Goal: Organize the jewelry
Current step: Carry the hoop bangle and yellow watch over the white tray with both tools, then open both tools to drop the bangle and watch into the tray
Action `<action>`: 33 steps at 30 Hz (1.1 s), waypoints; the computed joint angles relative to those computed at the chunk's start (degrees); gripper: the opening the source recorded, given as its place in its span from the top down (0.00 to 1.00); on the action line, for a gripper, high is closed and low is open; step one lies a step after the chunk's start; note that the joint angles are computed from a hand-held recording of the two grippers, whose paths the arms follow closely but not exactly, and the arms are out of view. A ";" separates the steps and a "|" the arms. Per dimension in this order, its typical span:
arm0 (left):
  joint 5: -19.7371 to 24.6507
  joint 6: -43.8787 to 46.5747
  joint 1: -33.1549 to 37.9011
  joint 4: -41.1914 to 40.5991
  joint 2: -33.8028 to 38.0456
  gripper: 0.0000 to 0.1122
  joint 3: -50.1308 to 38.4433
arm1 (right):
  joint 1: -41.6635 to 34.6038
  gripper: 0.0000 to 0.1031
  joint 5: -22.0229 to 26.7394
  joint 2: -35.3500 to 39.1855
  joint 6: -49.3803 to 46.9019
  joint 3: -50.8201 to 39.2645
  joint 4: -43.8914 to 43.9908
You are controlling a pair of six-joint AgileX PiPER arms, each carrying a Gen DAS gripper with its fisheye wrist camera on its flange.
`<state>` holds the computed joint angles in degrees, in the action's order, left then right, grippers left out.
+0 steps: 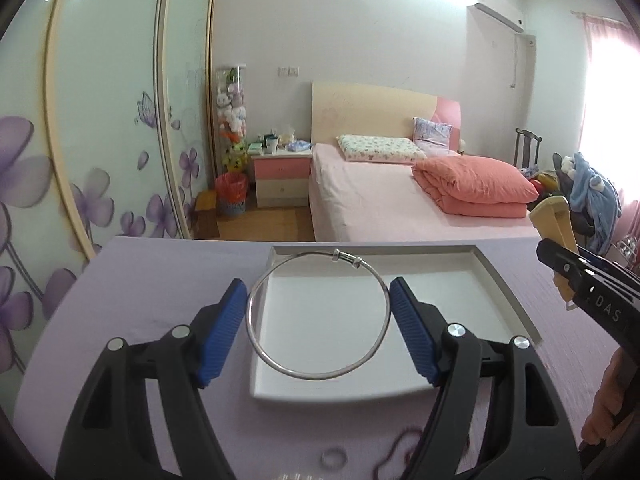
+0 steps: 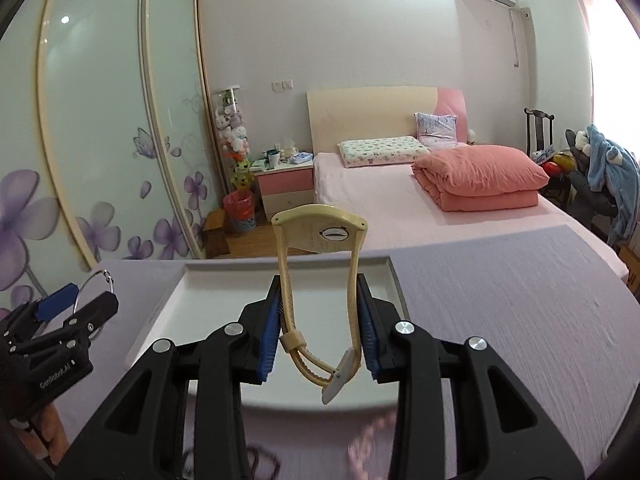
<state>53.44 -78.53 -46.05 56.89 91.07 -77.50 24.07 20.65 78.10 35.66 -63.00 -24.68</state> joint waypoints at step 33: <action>-5.35 23.44 15.96 -22.28 24.59 0.36 -22.48 | -2.99 0.41 17.77 27.94 -13.87 -26.50 16.60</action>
